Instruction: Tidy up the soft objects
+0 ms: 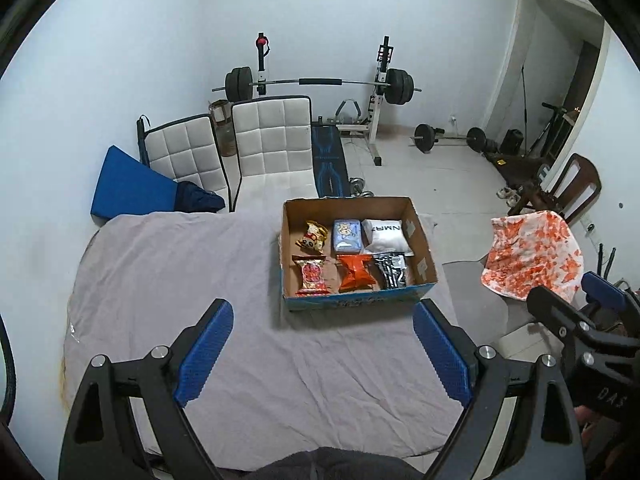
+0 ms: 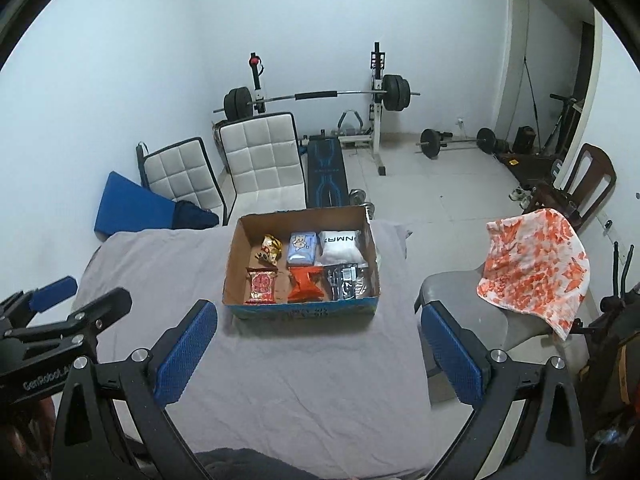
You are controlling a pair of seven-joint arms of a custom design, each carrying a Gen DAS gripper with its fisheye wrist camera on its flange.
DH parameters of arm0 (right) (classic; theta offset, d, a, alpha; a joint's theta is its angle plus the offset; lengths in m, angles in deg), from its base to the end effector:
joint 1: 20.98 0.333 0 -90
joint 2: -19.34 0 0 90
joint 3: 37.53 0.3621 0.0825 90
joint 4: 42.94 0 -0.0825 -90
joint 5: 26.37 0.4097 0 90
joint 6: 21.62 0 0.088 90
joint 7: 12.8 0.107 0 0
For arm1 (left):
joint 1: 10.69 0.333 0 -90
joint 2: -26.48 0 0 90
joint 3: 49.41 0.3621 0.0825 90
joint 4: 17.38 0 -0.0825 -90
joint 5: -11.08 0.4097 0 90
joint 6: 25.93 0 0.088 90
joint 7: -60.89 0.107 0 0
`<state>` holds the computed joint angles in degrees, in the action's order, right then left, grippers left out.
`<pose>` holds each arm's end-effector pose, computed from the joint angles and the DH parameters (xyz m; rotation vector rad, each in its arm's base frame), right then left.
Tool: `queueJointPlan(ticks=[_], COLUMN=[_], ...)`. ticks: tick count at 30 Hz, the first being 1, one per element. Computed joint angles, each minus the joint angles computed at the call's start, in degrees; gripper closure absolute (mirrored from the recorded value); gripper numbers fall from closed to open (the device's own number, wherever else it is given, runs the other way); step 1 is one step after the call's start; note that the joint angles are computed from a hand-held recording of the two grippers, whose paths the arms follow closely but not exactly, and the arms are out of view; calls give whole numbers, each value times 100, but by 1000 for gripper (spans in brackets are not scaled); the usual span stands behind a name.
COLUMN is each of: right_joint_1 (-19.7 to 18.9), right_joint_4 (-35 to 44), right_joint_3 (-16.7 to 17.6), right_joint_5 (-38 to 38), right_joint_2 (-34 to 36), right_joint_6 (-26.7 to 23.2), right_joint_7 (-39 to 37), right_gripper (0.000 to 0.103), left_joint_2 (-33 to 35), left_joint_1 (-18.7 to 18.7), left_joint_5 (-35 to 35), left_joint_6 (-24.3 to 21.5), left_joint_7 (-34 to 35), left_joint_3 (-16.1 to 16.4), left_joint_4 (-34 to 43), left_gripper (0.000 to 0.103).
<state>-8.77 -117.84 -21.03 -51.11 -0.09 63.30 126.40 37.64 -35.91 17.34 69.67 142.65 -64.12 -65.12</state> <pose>0.3304 0.1870 0.9577 -1.3251 2.2357 -0.7559 0.4794 -0.3458 0.9243 -1.3886 2.3576 -0.8226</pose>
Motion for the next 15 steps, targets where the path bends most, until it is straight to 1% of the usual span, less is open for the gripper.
queueJointPlan(ticks=[5, 11, 14, 15], right_joint_1=[11, 60, 84, 90], right_joint_4=[176, 233, 238, 247], right_joint_3=[94, 126, 135, 145], right_joint_5=[-91, -136, -158, -180], right_joint_2=[72, 106, 122, 126], right_joint_6=[-150, -217, -214, -229], right_joint_7=[35, 70, 110, 113], right_gripper=[0, 0, 0, 0], left_joint_2=[-251, -347, -384, -375], left_joint_1=[49, 101, 145, 149], left_joint_5=[28, 19, -29, -34], left_joint_6=[149, 200, 323, 316], left_joint_7=[38, 18, -6, -8], left_joint_3=[-16, -51, -58, -63], left_joint_4=[-329, -477, -592, -587], left_gripper=[11, 11, 10, 3])
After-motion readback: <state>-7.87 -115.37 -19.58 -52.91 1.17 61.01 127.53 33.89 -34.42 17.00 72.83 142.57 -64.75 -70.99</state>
